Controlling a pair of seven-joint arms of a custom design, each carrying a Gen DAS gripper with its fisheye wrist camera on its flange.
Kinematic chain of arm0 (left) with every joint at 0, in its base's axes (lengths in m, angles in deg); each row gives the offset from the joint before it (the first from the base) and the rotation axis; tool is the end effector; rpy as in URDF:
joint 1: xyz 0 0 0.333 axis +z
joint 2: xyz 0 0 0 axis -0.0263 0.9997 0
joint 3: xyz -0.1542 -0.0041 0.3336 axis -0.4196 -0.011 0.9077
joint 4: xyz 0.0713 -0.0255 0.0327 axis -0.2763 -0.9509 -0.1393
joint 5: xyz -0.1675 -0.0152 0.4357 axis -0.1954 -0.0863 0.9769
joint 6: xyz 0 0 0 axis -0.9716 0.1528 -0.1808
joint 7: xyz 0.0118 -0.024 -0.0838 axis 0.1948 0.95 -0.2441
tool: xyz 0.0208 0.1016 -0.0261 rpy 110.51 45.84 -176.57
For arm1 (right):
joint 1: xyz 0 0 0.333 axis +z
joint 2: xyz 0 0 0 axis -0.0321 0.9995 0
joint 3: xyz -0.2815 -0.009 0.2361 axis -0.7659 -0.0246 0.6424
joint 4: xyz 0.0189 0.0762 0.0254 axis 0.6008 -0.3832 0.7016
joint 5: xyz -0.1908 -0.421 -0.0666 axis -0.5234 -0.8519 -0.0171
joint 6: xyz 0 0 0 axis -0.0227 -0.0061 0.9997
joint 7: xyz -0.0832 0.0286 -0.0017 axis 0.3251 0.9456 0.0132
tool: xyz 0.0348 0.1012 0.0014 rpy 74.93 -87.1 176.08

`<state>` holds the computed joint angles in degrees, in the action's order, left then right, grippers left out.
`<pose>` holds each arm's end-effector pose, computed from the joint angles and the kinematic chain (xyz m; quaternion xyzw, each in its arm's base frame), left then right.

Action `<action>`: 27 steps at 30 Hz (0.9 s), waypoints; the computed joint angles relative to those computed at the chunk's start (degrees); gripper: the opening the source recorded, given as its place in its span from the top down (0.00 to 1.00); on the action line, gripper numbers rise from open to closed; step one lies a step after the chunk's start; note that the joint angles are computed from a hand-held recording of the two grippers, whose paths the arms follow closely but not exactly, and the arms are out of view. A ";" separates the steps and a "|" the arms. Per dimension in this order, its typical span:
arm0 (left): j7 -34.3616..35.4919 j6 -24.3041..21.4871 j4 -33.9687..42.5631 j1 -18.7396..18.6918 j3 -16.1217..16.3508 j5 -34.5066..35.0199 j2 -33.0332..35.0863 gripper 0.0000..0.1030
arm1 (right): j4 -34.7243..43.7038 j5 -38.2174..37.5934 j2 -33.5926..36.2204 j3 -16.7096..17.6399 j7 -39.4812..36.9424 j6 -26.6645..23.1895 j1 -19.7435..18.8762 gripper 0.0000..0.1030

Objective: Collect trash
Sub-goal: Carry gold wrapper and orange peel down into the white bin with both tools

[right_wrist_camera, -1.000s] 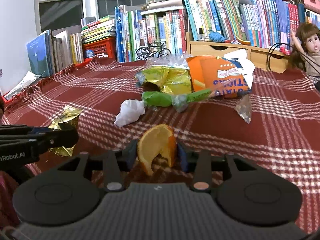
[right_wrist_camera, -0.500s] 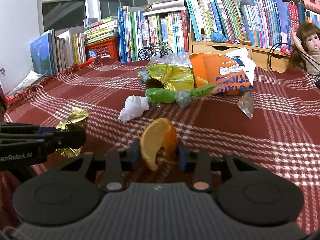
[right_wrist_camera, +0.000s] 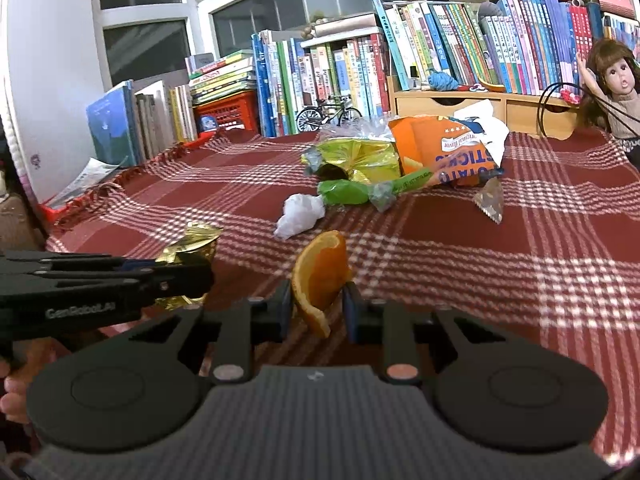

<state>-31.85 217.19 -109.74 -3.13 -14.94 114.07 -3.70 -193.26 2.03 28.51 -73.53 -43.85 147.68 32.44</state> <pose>0.3882 -0.3761 0.6818 -0.6507 0.5640 -0.4019 0.3112 0.5029 0.2063 0.6481 -0.7537 0.4056 -0.1438 0.4968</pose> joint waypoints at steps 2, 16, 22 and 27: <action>0.72 0.46 -0.86 -1.55 0.88 -1.52 -0.73 0.84 | -1.43 -0.72 -1.68 0.37 1.01 -0.41 -0.52 0.70; 7.47 -3.57 -6.48 -10.88 2.96 -16.45 -5.48 0.84 | -12.46 -12.02 -14.09 -0.87 12.97 -8.61 -1.42 0.70; 7.99 -8.23 -7.83 -14.00 4.02 -23.09 -4.17 0.84 | -15.89 -16.48 -15.01 -0.55 16.08 -11.38 -1.68 0.70; 7.02 -10.75 -8.66 -14.60 4.24 -24.24 -2.98 0.84 | -18.13 -19.74 -14.73 -0.04 17.07 -11.45 -2.00 0.69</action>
